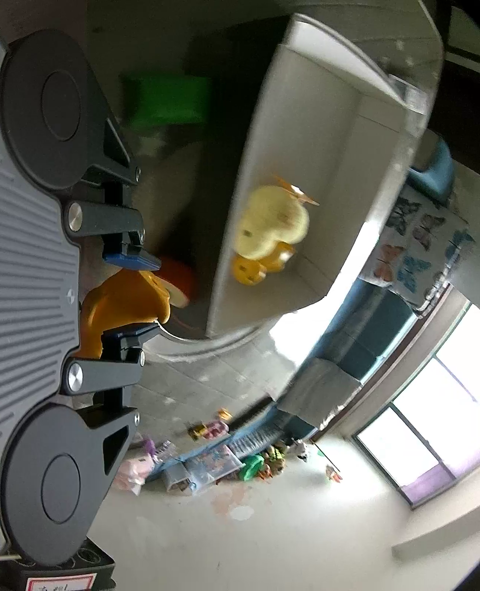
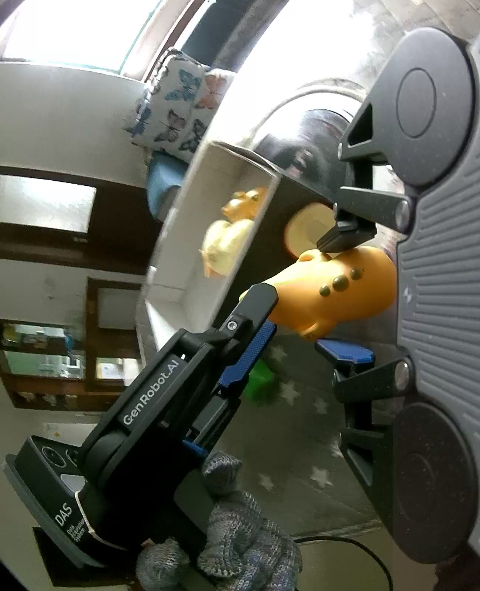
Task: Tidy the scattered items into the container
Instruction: 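Lift the orange duck with the left gripper and carry it over the box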
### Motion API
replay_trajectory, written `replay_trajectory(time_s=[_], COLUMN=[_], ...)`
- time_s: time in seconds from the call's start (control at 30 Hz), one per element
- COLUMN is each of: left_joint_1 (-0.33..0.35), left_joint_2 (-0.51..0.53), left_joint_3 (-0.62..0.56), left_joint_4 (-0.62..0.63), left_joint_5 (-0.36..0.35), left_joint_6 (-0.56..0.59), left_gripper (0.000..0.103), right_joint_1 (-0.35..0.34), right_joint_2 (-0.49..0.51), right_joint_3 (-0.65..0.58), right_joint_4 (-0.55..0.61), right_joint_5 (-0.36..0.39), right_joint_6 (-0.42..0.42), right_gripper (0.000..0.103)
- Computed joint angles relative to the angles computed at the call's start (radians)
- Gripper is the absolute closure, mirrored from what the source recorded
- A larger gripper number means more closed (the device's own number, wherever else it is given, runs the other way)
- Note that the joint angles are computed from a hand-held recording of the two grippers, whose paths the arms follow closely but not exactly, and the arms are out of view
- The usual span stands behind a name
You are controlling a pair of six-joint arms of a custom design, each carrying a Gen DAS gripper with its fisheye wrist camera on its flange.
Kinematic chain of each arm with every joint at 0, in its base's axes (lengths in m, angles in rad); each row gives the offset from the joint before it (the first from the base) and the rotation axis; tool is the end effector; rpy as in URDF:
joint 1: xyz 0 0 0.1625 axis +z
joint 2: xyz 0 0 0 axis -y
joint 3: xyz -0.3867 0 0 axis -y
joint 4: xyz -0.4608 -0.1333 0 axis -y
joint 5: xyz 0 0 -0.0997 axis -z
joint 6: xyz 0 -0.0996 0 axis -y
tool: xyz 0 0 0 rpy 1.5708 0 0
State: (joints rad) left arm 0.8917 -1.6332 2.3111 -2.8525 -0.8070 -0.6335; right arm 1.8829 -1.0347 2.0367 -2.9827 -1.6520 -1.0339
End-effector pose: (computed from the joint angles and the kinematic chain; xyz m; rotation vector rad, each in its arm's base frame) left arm -0.1302 -0.4832 0.2568 -0.2657 2.6053 -1.2780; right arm 0.2963 -0.5104 0.0554 1.7742 -2.2647 0.5182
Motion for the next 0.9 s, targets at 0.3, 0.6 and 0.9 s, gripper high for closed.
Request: replay_trajectory(time_s=[0.3,0.6,0.9], left_joint_1=[0.011,0.099,0.162], left_joint_2=[0.093,0.203,0.244], left_joint_3=[-0.136,-0.267,-0.303], left_joint_4=[-0.088,-0.153,-0.132], left_joint_5=[0.054,0.04,0.012], left_joint_6=[0.172,0.274,0.266], left_gripper=[0.07,0.07,0.07], right_joint_1=[0.03,0.034,0.014], right_joint_2=[0.075,0.21,0.274], right_joint_3=[-0.105,-0.266,-0.329], right_joint_4=[-0.095,-0.092,-0.047], right_joint_5=[0.026,0.022,0.001], right_joint_6=[0.025,0.079,0.114], right_gripper=[0.053,0.053,0.053])
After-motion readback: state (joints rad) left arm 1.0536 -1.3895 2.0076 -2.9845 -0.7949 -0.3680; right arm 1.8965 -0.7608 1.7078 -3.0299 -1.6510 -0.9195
